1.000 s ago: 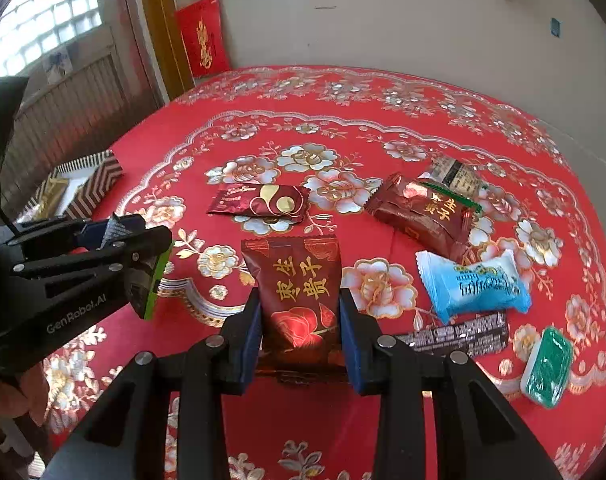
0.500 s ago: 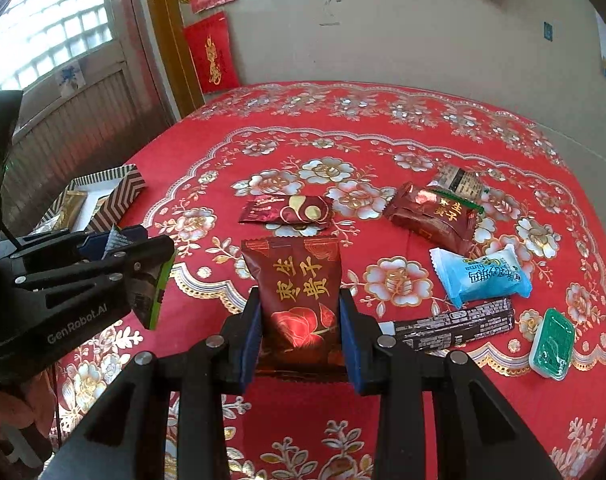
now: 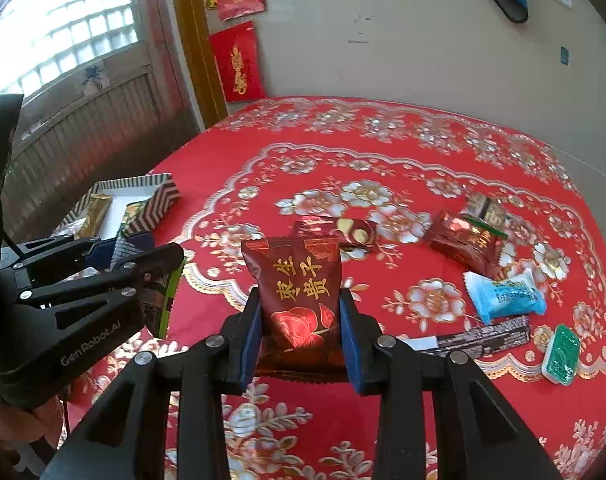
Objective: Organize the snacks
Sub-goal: 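Carry the black-green packet and red candy packet over the white box with both grippers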
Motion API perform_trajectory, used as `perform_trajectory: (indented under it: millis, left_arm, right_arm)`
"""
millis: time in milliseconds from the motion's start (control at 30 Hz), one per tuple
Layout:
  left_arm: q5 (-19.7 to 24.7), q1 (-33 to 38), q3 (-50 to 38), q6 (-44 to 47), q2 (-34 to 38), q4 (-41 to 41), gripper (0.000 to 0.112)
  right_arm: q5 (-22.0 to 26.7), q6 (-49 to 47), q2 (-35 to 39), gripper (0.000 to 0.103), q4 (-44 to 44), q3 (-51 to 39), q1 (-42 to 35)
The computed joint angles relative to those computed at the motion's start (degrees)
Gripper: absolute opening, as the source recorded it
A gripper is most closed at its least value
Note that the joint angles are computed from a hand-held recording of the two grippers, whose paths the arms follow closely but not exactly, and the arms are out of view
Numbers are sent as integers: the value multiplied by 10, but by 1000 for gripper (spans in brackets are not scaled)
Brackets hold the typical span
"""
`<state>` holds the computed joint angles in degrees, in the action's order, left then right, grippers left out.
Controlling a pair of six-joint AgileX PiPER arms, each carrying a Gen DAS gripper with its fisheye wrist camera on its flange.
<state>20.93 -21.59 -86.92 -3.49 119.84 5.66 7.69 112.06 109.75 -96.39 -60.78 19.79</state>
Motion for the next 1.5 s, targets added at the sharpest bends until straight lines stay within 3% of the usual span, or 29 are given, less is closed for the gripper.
perform_trajectory:
  millis: [100,433,1067,1500]
  left_arm:
    - [-6,8,13,2,-10,1,29]
    - [-33,48,64,37,-55,-30,29]
    - [-73,144,148,150,-123,-137,29]
    - [-94,227,194,265,-139,-241,29]
  right_arm:
    - [8,-85,4,35,86,-14,15]
    - [15,-221,17,35,232,-54,48]
    - [56,-372,54,36,380,-139,126]
    - [83,-556,112,36,546,-243,178]
